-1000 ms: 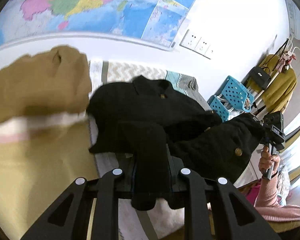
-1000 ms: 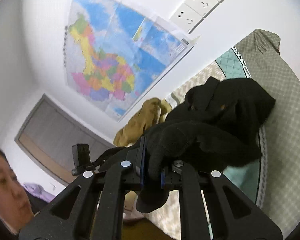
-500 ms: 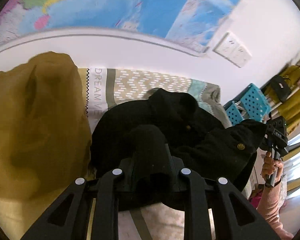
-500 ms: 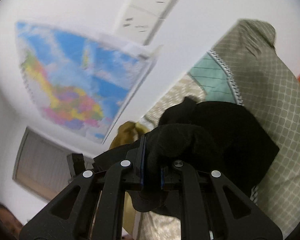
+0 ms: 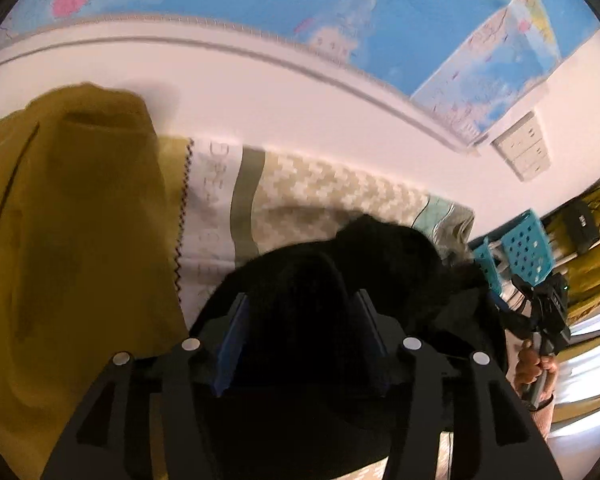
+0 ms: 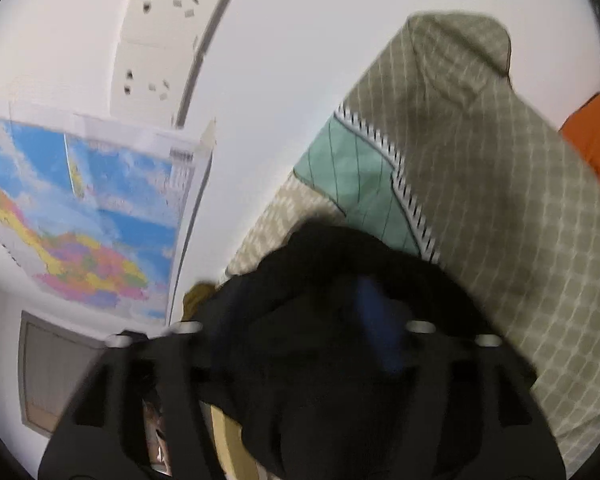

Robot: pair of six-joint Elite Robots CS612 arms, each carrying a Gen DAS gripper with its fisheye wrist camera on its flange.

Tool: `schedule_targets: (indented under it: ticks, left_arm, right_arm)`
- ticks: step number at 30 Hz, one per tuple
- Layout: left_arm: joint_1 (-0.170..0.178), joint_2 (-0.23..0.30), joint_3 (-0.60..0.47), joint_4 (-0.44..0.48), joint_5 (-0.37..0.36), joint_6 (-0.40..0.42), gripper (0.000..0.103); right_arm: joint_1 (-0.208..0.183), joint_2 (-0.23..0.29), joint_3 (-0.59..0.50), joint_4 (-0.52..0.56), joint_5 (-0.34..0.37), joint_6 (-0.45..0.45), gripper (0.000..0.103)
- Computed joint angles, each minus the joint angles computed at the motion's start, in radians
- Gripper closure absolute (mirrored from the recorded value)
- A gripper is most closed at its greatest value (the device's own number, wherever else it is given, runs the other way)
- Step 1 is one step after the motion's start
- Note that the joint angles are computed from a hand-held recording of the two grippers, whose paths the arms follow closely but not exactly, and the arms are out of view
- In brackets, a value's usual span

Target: Fold large clothes

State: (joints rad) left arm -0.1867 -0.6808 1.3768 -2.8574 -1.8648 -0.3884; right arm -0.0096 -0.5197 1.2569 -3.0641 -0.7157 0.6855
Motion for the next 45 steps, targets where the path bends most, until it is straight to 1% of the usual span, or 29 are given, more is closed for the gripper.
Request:
schedule_targets:
  ticks: [2, 4, 7, 8, 9, 12, 15, 18, 20, 21, 22, 23, 24, 25, 26, 28, 31, 33, 34, 36, 37, 38, 39, 40, 41, 42, 43, 44, 45]
  left_arm:
    - [-0.006, -0.012, 0.024, -0.039, 0.018, 0.024, 0.047]
    - [-0.019, -0.027, 0.053, -0.075, 0.042, 0.073, 0.044]
    - [-0.05, -0.049, 0.094, -0.11, 0.097, 0.19, 0.032]
    - [-0.062, -0.053, 0.105, -0.113, 0.115, 0.232, 0.031]
    - [-0.084, -0.06, 0.117, -0.106, 0.148, 0.292, 0.031]
    - [-0.122, -0.059, 0.128, -0.092, 0.178, 0.41, 0.027]
    - [-0.143, -0.038, 0.101, -0.036, 0.147, 0.464, 0.024]
    - [-0.156, -0.006, 0.06, 0.026, 0.167, 0.457, 0.03]
    - [-0.157, 0.017, 0.031, 0.054, 0.176, 0.437, 0.055]
    - [-0.154, 0.023, 0.025, 0.055, 0.165, 0.431, 0.062]
    - [-0.151, 0.027, 0.018, 0.053, 0.158, 0.419, 0.076]
    - [-0.15, 0.03, 0.013, 0.049, 0.157, 0.405, 0.081]
    - [-0.145, 0.03, 0.011, 0.036, 0.146, 0.388, 0.081]
    - [-0.142, 0.031, 0.009, 0.02, 0.141, 0.372, 0.083]
    - [-0.14, 0.032, 0.006, 0.008, 0.138, 0.363, 0.085]
    - [-0.143, 0.026, 0.009, -0.006, 0.153, 0.356, 0.087]
    - [-0.151, 0.015, 0.017, -0.037, 0.184, 0.353, 0.089]
    - [-0.147, 0.009, 0.019, -0.065, 0.179, 0.335, 0.09]
    - [-0.142, 0.008, 0.02, -0.09, 0.174, 0.322, 0.09]
    - [-0.134, 0.012, 0.019, -0.114, 0.154, 0.304, 0.09]
    - [-0.131, 0.013, 0.017, -0.105, 0.14, 0.304, 0.089]
    - [-0.129, 0.015, 0.016, -0.078, 0.145, 0.301, 0.088]
    - [-0.131, 0.015, 0.021, -0.063, 0.162, 0.305, 0.088]
    - [-0.135, 0.014, 0.03, -0.057, 0.184, 0.321, 0.087]
    - [-0.142, 0.007, 0.05, -0.058, 0.242, 0.337, 0.087]
    - [-0.144, 0.002, 0.065, -0.064, 0.268, 0.339, 0.086]
    - [-0.14, -0.006, 0.085, -0.076, 0.268, 0.343, 0.08]
    - [-0.131, -0.017, 0.111, -0.1, 0.248, 0.346, 0.076]
    - [-0.127, -0.027, 0.131, -0.12, 0.252, 0.345, 0.074]
  right_arm:
    - [0.001, -0.008, 0.003, 0.024, -0.008, -0.039, 0.036]
    - [0.007, -0.025, 0.013, 0.066, -0.013, -0.133, 0.031]
    - [0.029, -0.076, 0.052, 0.163, -0.106, -0.347, 0.028]
    - [0.04, -0.097, 0.067, 0.204, -0.147, -0.443, 0.025]
    - [0.047, -0.109, 0.079, 0.224, -0.176, -0.499, 0.024]
    - [0.069, -0.137, 0.107, 0.281, -0.288, -0.628, 0.022]
    - [0.081, -0.151, 0.127, 0.336, -0.353, -0.695, 0.021]
    - [0.075, -0.177, 0.182, 0.305, -0.36, -0.715, 0.02]
    - [0.073, -0.202, 0.23, 0.261, -0.383, -0.72, 0.017]
    - [0.071, -0.216, 0.257, 0.235, -0.392, -0.724, 0.017]
    - [0.066, -0.226, 0.28, 0.217, -0.384, -0.725, 0.016]
    - [0.059, -0.236, 0.307, 0.201, -0.369, -0.724, 0.017]
    - [0.057, -0.244, 0.327, 0.201, -0.374, -0.734, 0.018]
    - [0.055, -0.248, 0.343, 0.197, -0.377, -0.743, 0.032]
    - [0.053, -0.248, 0.352, 0.178, -0.368, -0.733, 0.053]
    - [0.044, -0.25, 0.367, 0.138, -0.334, -0.734, 0.083]
    - [0.049, -0.28, 0.385, 0.04, -0.392, -0.73, 0.09]
    - [0.047, -0.298, 0.393, -0.037, -0.413, -0.735, 0.092]
    - [0.05, -0.303, 0.392, -0.075, -0.443, -0.743, 0.093]
    - [0.055, -0.299, 0.378, -0.1, -0.486, -0.764, 0.093]
    - [0.061, -0.29, 0.369, -0.105, -0.53, -0.777, 0.092]
    - [0.07, -0.272, 0.351, -0.092, -0.587, -0.785, 0.091]
    - [0.072, -0.256, 0.332, -0.048, -0.603, -0.784, 0.09]
    - [0.07, -0.241, 0.308, 0.037, -0.604, -0.797, 0.086]
    - [0.071, -0.223, 0.287, 0.103, -0.638, -0.782, 0.076]
    - [0.068, -0.216, 0.283, 0.127, -0.646, -0.747, 0.075]
    - [0.059, -0.215, 0.289, 0.126, -0.617, -0.716, 0.075]
    - [0.051, -0.221, 0.305, 0.099, -0.597, -0.682, 0.069]
    - [0.051, -0.226, 0.315, 0.07, -0.608, -0.665, 0.064]
